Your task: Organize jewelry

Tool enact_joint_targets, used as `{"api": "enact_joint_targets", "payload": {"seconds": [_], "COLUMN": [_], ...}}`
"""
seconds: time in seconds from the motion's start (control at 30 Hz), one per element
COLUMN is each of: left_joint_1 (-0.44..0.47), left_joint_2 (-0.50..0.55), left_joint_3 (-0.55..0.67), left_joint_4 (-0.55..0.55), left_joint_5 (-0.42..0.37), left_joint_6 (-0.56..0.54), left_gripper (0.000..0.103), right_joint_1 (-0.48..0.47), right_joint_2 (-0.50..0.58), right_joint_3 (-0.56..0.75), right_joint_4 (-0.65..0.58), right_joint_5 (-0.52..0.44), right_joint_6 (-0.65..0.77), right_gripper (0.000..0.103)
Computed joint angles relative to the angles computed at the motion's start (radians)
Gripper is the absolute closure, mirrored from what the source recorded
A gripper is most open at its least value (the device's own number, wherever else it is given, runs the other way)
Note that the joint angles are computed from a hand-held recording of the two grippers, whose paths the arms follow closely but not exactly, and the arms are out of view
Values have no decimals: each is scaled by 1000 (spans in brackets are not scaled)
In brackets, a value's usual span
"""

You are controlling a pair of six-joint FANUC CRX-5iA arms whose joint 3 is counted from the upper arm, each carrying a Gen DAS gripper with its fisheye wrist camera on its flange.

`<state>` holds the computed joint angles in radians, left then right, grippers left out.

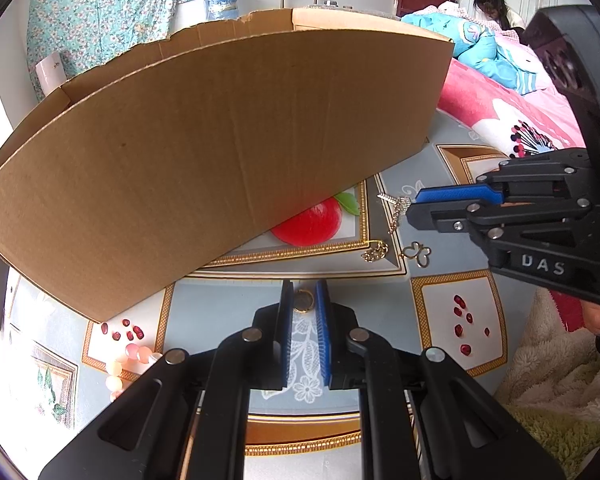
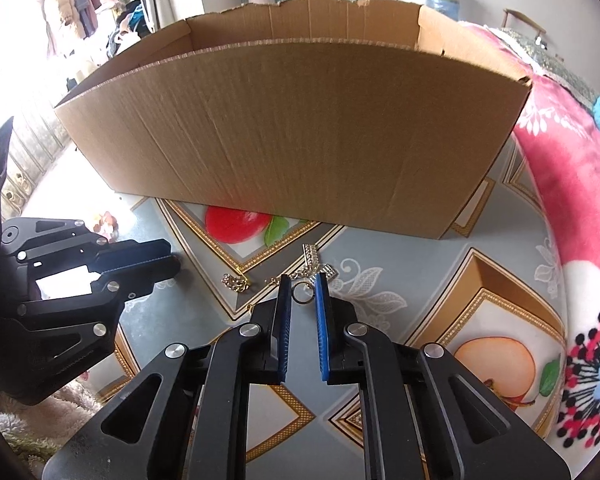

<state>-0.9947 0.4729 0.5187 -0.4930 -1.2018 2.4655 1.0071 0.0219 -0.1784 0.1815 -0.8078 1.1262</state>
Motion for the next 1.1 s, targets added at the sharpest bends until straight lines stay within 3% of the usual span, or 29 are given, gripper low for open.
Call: {"api": "enact_joint_targets", "payload": {"seconds": [0.53, 0.67, 0.83, 0.9, 1.0, 1.1], "left_joint_1": [-38, -53, -60, -43, 36, 119], "left_joint_2": [-19, -70, -126, -130, -121, -95], "left_joint_3": [32, 19, 30, 45, 59, 74], "left_joint_4": [-72, -110, -180, -177, -78, 47], "left_joint_5": [-21, 17, 65, 78, 119, 121], "left_joint_6": [20, 36, 15, -1, -33, -70], "left_gripper": [92, 92, 92, 92, 92, 92], "right_joint_1": [16, 22, -13, -56, -134, -186], "right_joint_2": [-92, -151, -177, -144, -44, 69], "right_joint_3": [-64, -76, -20, 62, 236, 389], "right_joint_4": [59, 71, 5, -107, -324, -419], "right_joint_5": [56, 91, 174, 172, 75, -56], "right_joint_6": [-60, -38, 95, 216, 402, 463], "right_gripper": [93, 93, 93, 93, 93, 93]}}
